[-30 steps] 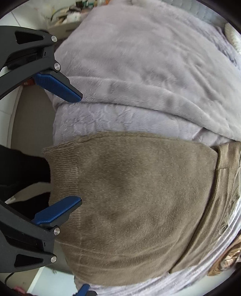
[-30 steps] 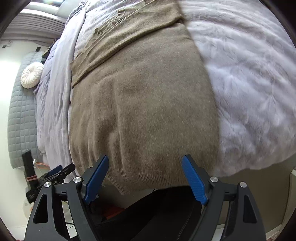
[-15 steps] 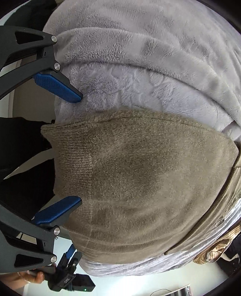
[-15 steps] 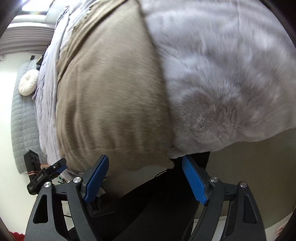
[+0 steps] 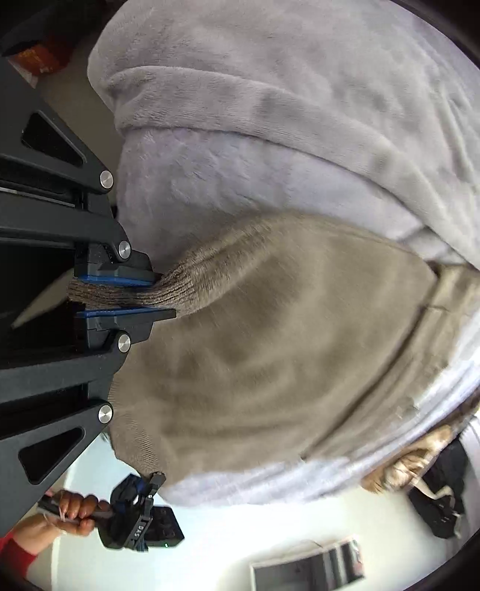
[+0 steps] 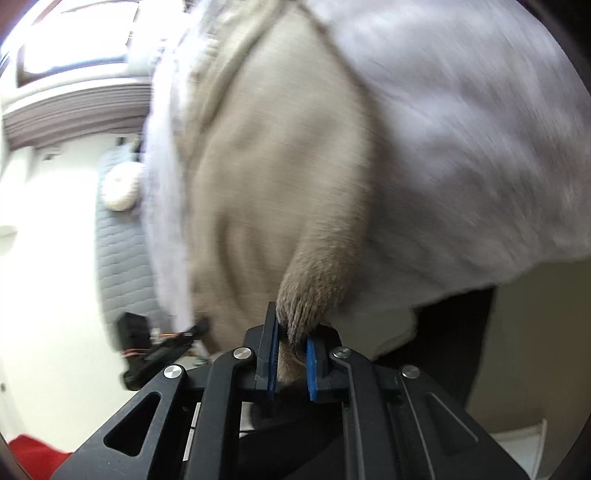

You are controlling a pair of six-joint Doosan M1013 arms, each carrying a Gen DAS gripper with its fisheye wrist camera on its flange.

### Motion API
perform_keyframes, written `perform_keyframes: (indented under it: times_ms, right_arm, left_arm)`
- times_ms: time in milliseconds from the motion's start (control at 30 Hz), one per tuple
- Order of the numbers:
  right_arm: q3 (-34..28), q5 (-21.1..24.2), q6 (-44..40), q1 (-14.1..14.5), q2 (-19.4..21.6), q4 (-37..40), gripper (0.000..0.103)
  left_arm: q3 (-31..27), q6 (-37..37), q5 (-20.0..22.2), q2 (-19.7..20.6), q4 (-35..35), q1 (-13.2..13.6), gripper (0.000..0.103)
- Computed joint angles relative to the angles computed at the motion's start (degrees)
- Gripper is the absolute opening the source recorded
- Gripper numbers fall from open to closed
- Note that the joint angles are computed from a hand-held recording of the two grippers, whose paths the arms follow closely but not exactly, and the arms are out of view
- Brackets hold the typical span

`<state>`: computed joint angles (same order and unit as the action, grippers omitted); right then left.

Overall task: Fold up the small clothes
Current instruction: 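Grasp the ribbed sweater hem with both tools and fold it toward the collar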

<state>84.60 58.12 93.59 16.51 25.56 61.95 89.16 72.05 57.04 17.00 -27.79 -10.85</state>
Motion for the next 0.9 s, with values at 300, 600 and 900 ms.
perform_keyframes:
  times_ms: [300, 600, 900]
  right_arm:
    - [-12.88, -0.62, 0.62, -1.35, 7.21, 5.05, 0.013]
    - [-27.03, 3.39, 17.35, -2.55, 15.94, -5.21, 0.017]
    - [-44.95, 18.76, 17.37, -2.70, 23.88, -16.65, 0.062]
  left_arm:
    - [-11.91, -4.40, -2.86, 6.49, 5.09, 0.77, 0.011]
    - [-25.96, -16.13, 6.97, 14.48, 23.79, -0.88, 0.073]
    - [-32.06, -10.28, 15.11, 17.97, 29.82, -2.76, 0.078]
